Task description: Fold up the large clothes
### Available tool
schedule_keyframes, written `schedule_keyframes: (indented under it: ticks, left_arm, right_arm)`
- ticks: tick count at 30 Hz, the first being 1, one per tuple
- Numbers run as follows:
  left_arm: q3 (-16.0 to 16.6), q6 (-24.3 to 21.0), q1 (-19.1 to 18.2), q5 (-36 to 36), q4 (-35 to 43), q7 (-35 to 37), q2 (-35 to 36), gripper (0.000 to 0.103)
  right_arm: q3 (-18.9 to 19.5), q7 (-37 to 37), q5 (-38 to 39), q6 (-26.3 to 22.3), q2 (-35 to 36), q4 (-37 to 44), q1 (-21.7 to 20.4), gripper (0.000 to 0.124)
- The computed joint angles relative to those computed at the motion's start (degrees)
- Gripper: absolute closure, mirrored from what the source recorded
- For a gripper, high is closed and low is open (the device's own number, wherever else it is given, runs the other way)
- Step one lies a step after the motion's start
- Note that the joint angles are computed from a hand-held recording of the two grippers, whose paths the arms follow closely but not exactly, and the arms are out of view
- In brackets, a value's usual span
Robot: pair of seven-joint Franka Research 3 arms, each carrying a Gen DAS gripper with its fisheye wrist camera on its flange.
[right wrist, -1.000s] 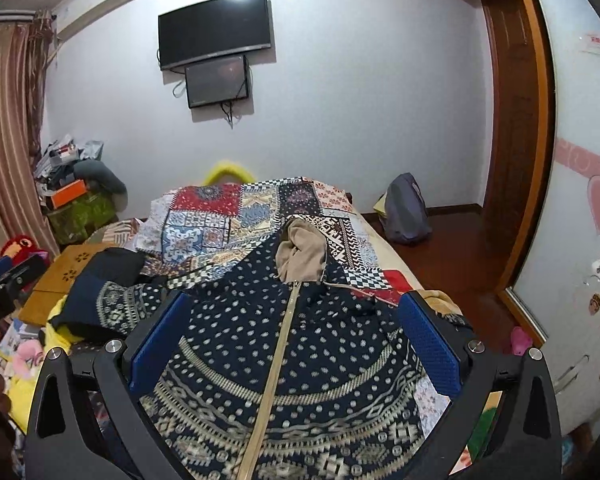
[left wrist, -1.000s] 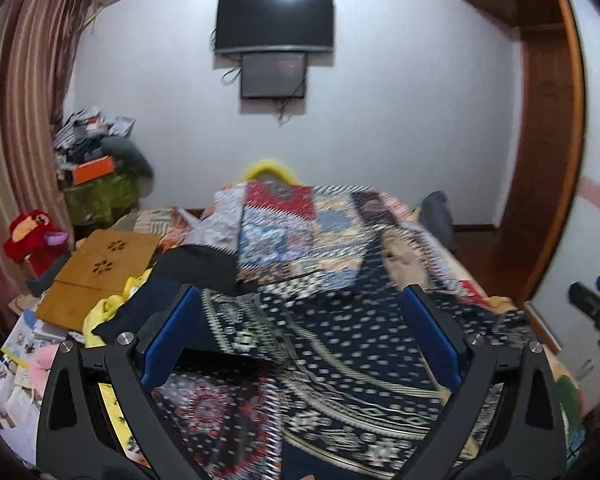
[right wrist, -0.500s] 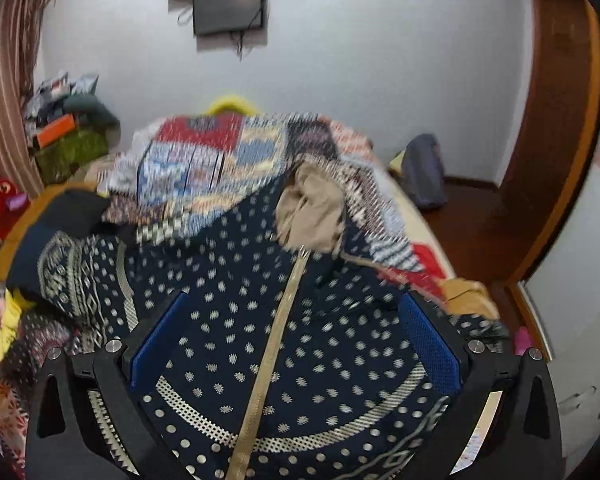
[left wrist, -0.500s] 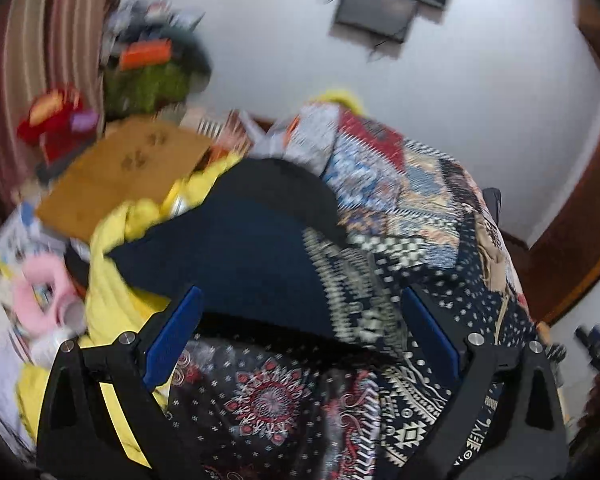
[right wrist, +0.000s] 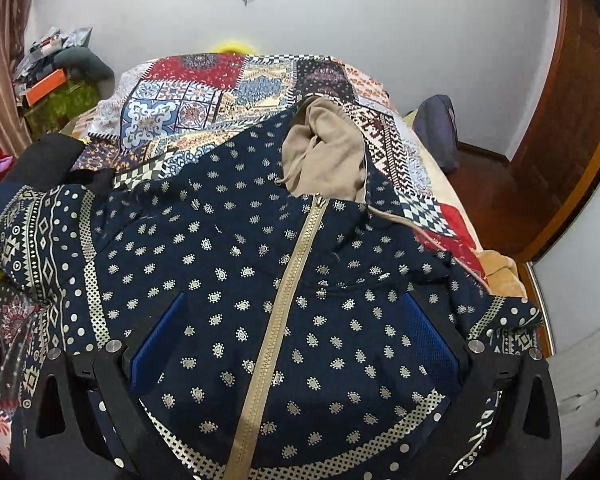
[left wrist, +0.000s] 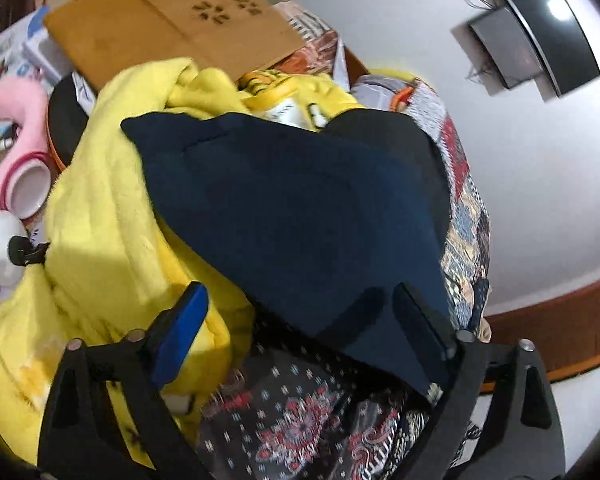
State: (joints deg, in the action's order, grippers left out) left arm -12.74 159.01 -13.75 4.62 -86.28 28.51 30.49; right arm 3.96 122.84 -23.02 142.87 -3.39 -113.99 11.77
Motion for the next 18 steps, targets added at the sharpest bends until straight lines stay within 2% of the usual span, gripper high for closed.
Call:
schedule_keyframes:
  ticks: [1, 3, 4, 7, 8, 9, 11, 13, 18]
  left_arm:
    - [-0.43, 1.14, 0.63, -0.62, -0.02, 0.39, 0.54, 0.014]
    - [-1.98, 6.14, 2.47, -2.65, -0.97, 1.61, 1.46, 0.014]
    - [-1.45, 6.72, 2.28, -2.86, -0.8, 0.73, 1.74, 0.018]
    - [0.75, 6.41, 1.35, -1.55, 0.34, -1.08, 2.29, 0.039]
    - [3.02, 4.25, -0.31, 0.29, 1.46, -2.8, 2.28, 0.05]
    - [4.43, 1.79, -1.36, 1.97, 2.86, -3.91, 2.5, 0.056]
    - [6.33, -4.68, -2.93, 5.65, 7.28, -4.87, 3.85, 0.083]
    - [8.11, -12.93, -5.08, 10.38, 13.12, -4.99, 5.48, 0.096]
    - [10.9, -25.88, -11.14, 23.12, 26.46, -1.73, 8.52, 0.1]
  right_arm:
    - [0.0, -0.07, 0.07, -0.22, 0.3, 0.19, 0.01, 0.021]
    - [-0.07, -0.13, -0.01, -0.8, 0.8, 0.7, 0.08, 0.021]
    - [-0.11, -0.14, -0.14, -1.17, 1.08, 1.0, 0.14, 0.021]
    - [-0.2, 0.42, -0.9, -1.82, 1.22, 1.27, 0.39, 0.021]
    - [-0.22, 0.58, -1.08, -1.94, 1.21, 1.35, 0.46, 0.021]
    - [-0.25, 0.79, -1.33, -1.96, 1.11, 1.35, 0.51, 0.021]
    - [-0.22, 1.23, -1.86, -1.98, 0.87, 1.32, 0.56, 0.021]
    - [-0.16, 1.33, -2.19, -2.14, 0.65, 1.44, 0.61, 0.021]
    - [0.14, 1.71, -3.86, -2.19, -0.53, 1.24, 0.43, 0.021]
